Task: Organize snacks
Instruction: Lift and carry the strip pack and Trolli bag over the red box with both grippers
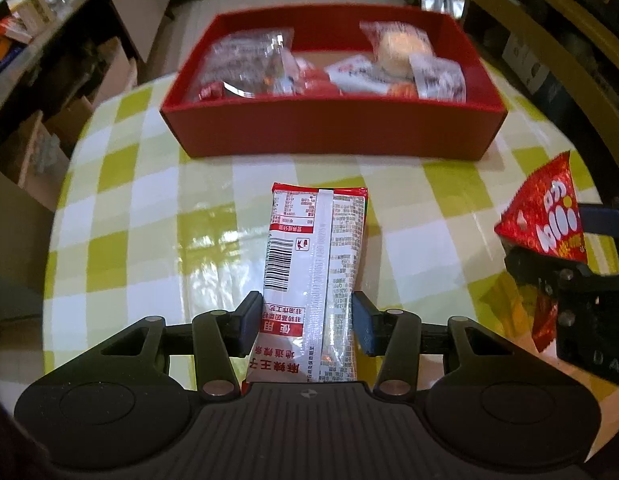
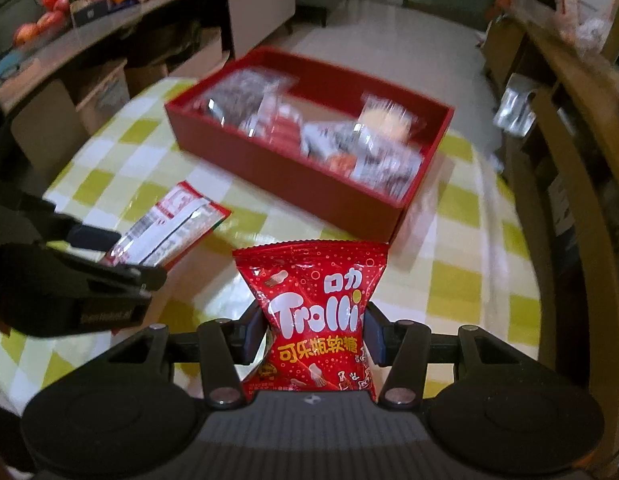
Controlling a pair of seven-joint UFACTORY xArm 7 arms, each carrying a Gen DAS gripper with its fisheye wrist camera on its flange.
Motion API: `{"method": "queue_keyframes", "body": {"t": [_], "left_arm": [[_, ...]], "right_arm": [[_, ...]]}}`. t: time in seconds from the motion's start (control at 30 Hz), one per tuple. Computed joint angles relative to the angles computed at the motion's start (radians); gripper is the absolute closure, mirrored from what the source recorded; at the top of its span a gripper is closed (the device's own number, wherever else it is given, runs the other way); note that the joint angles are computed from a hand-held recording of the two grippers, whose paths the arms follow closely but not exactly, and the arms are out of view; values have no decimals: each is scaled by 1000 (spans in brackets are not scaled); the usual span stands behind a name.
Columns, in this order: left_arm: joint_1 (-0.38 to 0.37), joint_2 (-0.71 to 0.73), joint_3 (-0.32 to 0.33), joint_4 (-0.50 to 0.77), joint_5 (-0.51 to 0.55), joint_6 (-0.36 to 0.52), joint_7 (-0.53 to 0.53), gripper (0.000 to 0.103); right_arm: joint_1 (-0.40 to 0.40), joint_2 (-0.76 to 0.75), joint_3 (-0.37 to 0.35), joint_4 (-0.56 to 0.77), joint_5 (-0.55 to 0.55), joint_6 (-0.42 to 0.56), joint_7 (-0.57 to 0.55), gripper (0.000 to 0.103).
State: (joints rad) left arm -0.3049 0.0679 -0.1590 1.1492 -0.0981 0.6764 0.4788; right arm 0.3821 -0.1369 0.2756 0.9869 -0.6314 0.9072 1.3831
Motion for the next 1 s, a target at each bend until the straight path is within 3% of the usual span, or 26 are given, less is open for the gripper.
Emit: {"method": "queue_keyframes", "body": {"t": [0.6,1.0], "left_arm": [[-10,34,-7,105,-34,-82,-70,48],[-36,129,-11,224,33,-96,-164,48]], "right_arm": [[-25,15,-5,97,-179,73,66,45],[-51,46,-48,135,-248,26,80,45]]}}
